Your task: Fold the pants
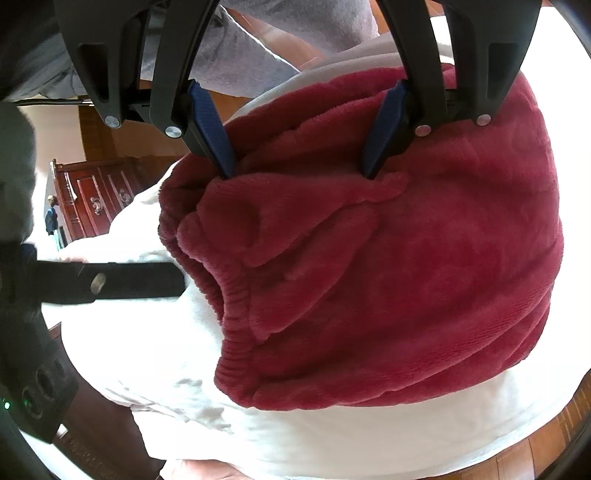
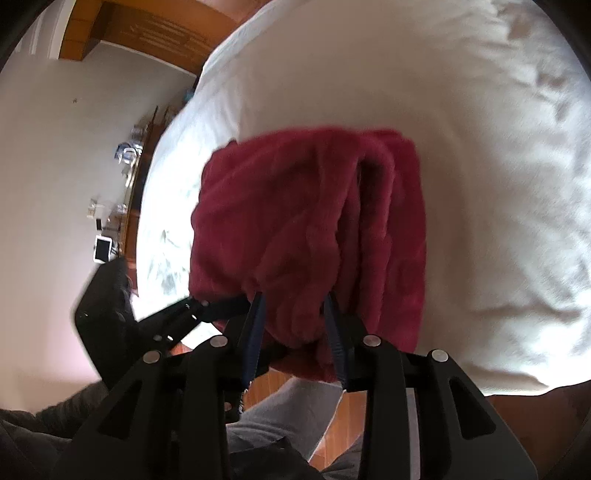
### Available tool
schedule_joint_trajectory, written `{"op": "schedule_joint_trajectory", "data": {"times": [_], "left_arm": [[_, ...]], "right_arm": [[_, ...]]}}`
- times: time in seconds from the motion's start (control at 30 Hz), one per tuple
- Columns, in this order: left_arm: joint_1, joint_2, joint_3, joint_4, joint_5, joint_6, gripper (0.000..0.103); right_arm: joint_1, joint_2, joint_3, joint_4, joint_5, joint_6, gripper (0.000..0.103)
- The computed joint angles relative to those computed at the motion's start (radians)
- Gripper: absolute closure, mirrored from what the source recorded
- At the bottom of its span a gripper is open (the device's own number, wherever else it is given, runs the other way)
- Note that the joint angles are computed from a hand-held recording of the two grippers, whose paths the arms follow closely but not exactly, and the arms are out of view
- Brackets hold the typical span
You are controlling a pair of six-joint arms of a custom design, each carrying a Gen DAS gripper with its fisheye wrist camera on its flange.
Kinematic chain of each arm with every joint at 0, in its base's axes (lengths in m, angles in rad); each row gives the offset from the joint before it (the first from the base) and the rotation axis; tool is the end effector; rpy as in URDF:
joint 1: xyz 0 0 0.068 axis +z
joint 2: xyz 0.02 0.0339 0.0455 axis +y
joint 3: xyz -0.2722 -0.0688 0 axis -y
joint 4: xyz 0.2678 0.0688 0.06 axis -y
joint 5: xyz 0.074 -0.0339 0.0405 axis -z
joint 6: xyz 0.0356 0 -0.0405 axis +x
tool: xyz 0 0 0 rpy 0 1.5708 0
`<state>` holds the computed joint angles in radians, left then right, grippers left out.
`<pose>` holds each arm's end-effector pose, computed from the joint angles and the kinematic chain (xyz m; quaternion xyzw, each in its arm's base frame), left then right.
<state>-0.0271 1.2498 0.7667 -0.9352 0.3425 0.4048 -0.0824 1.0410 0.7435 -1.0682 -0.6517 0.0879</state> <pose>0.2151 -0.0178 0.1942 0.2232 0.9569 -0.1528 0.1056 0.1781 0.0070 0.2271 0.0475 0.9418 0.3187 0.0961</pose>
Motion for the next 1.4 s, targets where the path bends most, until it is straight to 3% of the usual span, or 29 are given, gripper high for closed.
{"op": "schedule_joint_trajectory", "data": {"times": [0.2,0.33,0.5,0.6,0.77,0.83,0.9,1.0,1.03,1.1,1.17,1.27,1.4], "left_arm": [[0.026,-0.034,0.013,-0.043,0.008,0.024,0.033],[0.093,-0.049,0.037,-0.072,0.008,0.041,0.033],[0.238,0.004,0.110,-0.061,0.013,0.036,0.033],[0.255,0.036,0.131,-0.017,0.000,0.000,0.033],[0.165,0.086,0.112,0.056,-0.033,-0.062,0.033],[0.108,0.083,0.082,0.072,-0.057,-0.065,0.033],[0.097,0.074,0.056,0.070,-0.061,-0.041,0.033],[0.081,0.074,0.043,0.069,-0.059,-0.040,0.033],[0.080,0.074,0.041,0.068,-0.060,-0.040,0.032],[0.086,0.082,0.047,0.064,-0.059,-0.040,0.033],[0.092,0.091,0.060,0.062,-0.061,-0.045,0.033],[0.121,0.086,0.081,0.050,-0.057,-0.036,0.033],[0.147,0.065,0.112,0.041,-0.033,-0.041,0.032]], "right_arm": [[0.129,0.042,-0.059,0.129,0.070,0.078,0.070],[0.161,0.050,-0.054,0.125,0.078,0.034,0.091],[0.035,-0.008,-0.005,-0.100,0.022,-0.170,0.094],[-0.017,-0.039,0.013,-0.204,0.045,-0.269,0.096],[-0.036,-0.046,-0.001,-0.212,0.050,-0.289,0.097],[-0.062,-0.051,0.000,-0.200,0.037,-0.283,0.089],[-0.038,-0.064,0.003,-0.164,0.046,-0.243,0.043],[0.031,-0.087,-0.011,-0.083,0.093,-0.181,0.040],[0.049,-0.074,-0.017,-0.061,0.099,-0.171,0.042],[0.098,-0.035,-0.036,-0.012,0.111,-0.149,0.069],[0.150,-0.005,-0.045,0.013,0.127,-0.135,0.081],[0.167,-0.002,-0.034,-0.023,0.134,-0.165,0.087],[0.039,-0.030,0.018,-0.213,0.123,-0.369,0.089]]}}
